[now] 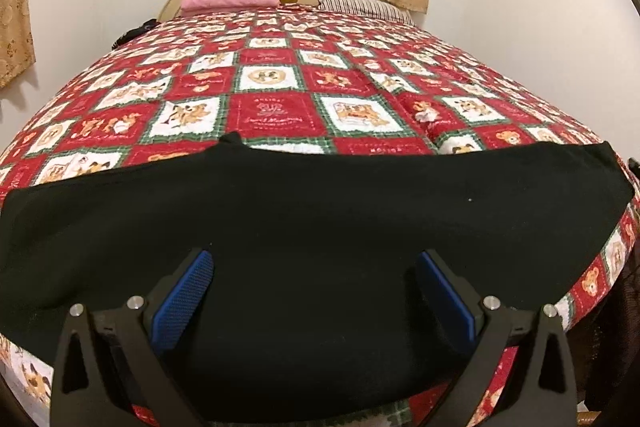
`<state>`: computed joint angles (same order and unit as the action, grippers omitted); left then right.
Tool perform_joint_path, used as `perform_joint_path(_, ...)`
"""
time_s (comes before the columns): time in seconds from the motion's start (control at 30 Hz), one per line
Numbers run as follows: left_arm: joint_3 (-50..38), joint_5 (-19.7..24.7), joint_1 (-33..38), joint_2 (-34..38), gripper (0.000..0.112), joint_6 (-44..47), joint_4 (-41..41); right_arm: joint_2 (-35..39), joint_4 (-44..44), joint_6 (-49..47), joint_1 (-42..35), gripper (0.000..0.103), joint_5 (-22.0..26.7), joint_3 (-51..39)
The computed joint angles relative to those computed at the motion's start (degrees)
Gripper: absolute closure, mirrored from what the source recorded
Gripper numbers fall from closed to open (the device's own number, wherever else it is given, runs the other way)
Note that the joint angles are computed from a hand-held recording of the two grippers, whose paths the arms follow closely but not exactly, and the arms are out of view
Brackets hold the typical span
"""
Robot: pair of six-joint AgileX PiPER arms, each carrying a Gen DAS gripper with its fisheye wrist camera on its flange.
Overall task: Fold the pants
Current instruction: 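Press the folded pants down with the right gripper and release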
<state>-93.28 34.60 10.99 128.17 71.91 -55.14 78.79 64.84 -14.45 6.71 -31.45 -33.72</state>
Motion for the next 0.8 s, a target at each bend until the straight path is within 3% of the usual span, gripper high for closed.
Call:
perform_joint_path(0.07,-0.57,0.95,0.29,0.07,0.009,-0.95,0.49,-1.72,-0.75,3.13,1.34,0.07,-2.88,2.37)
perform_joint_path(0.1,-0.87,1.22,0.36,0.13,0.009,-1.41,0.68,-2.31,1.76,1.25,2.34,0.039,-3.77,2.89)
perform_joint_path(0.13,-0.85,1.29,0.43,0.09,0.009,-1.41,0.45,-2.63,5.43,-2.29,3.36,0.029,-4.66,2.91)
perform_joint_path(0.3,0.18,1.73,0.79,-0.71,0.009,-0.52,-1.15,-2.7,12.05,-10.62,2.79,0.03,0.89,3.28)
perform_joint_path(0.47,0.7,1.86,0.43,-0.89,0.009,-0.75,-0.07,4.97,25.84,-29.17,10.87,0.033,-8.3,-2.24)
perform_joint_path(0.53,1.3,1.49,0.41,-1.25,0.009,-0.01,-0.63,6.2,27.33,-32.33,11.06,0.042,-7.11,-3.96)
perform_joint_path(0.6,1.8,1.22,0.51,-1.65,0.009,0.6,-1.32,9.18,33.11,-40.08,12.87,0.05,-10.95,-7.49)
perform_joint_path(0.67,1.67,1.53,0.77,-1.77,0.009,0.7,-1.63,9.53,34.98,-41.99,14.03,0.059,-12.86,-7.81)
perform_joint_path(0.8,1.3,1.67,1.33,-1.79,0.009,0.33,-1.57,4.99,30.64,-34.45,10.04,0.081,-6.97,-3.35)
